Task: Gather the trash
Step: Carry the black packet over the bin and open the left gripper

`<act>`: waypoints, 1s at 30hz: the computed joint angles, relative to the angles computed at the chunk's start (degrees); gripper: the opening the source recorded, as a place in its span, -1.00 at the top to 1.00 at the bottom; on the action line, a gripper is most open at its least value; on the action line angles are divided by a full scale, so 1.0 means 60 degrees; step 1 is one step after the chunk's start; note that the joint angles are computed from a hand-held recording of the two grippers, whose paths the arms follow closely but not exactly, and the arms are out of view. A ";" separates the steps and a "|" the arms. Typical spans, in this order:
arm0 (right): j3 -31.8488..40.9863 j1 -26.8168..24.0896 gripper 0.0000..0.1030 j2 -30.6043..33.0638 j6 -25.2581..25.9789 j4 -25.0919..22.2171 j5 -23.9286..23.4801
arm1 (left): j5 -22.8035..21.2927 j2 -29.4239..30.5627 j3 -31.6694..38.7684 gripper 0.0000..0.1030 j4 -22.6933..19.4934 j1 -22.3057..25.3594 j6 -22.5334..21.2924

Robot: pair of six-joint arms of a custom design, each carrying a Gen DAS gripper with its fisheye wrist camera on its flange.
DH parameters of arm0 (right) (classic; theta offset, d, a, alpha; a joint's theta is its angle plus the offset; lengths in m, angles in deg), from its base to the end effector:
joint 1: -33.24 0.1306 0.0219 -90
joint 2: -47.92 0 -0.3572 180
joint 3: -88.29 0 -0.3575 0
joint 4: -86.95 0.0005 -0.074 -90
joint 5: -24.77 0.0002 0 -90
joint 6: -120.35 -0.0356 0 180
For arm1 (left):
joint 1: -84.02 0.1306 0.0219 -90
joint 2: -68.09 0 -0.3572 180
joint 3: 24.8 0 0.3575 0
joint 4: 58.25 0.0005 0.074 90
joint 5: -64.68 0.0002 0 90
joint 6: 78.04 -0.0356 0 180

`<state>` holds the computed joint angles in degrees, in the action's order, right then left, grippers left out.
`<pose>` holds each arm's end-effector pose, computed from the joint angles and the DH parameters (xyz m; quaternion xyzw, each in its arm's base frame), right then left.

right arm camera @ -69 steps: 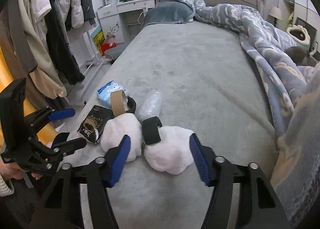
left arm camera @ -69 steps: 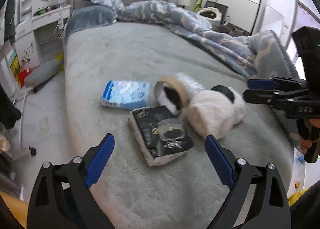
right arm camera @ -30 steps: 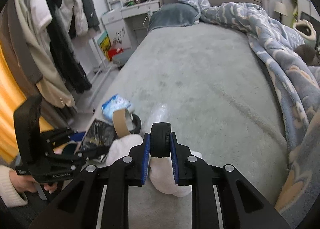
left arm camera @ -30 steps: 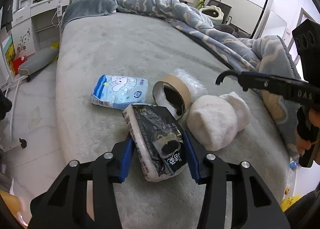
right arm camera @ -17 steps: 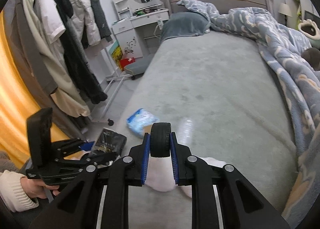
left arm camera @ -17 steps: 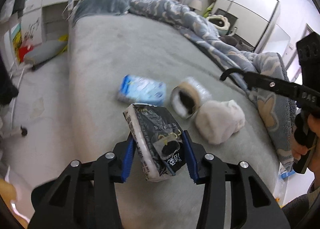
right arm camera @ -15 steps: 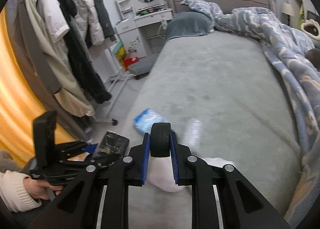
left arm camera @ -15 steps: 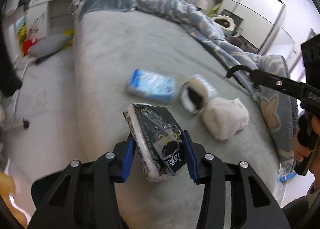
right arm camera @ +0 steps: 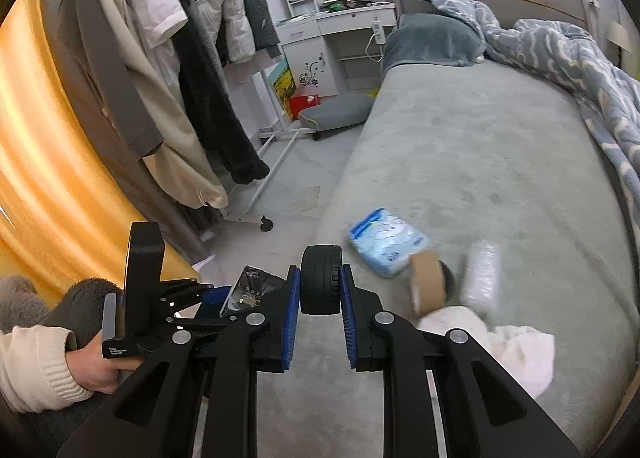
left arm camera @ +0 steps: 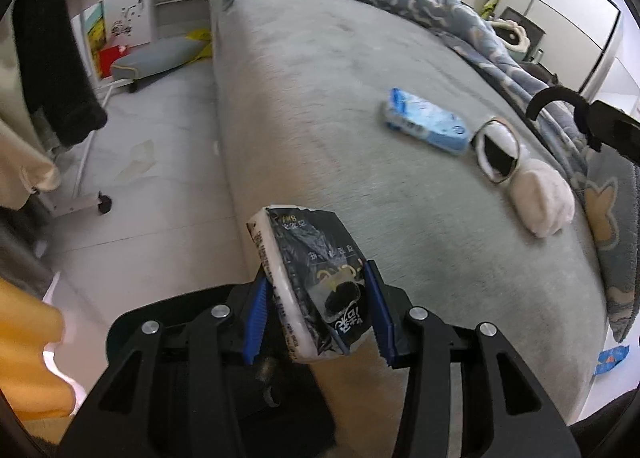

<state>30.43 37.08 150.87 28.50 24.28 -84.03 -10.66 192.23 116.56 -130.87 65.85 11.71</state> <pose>0.5157 0.0456 0.5220 -0.0802 0.9051 0.1692 0.3817 0.5911 -0.2040 0.4427 0.1890 0.9287 -0.1663 0.2724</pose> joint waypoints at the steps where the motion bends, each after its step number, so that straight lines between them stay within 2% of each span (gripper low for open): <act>1: 0.0066 0.0044 0.61 0.0030 0.0006 -0.0013 -0.0007 | -0.0070 -0.0065 -0.0117 0.07 0.0079 0.0027 -0.0035; 6: 0.0399 0.0348 0.61 0.0223 -0.0145 -0.0009 -0.0241 | -0.0137 -0.0152 -0.0330 0.08 -0.0071 0.0326 -0.0104; 12: 0.0932 0.0756 0.61 0.0678 -0.0166 -0.0392 -0.0404 | -0.0387 0.0119 -0.0372 0.07 -0.0770 0.0692 0.0022; 19: 0.1564 0.1130 0.61 0.1364 -0.0271 -0.0907 -0.0438 | -0.0315 0.0765 0.0035 0.07 -0.1842 0.1015 -0.0010; 26: 0.1945 0.1373 0.61 0.2038 -0.0723 -0.1220 -0.1011 | -0.0291 0.1461 0.0421 0.07 -0.3176 0.1174 -0.0047; 30: 0.2287 0.1603 0.61 0.2515 -0.0574 -0.1784 -0.0779 | -0.0277 0.1601 0.0357 0.07 -0.3535 0.1251 0.0112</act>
<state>44.15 46.71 165.96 25.06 13.57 -88.71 -12.32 201.83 118.70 -152.08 73.36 12.39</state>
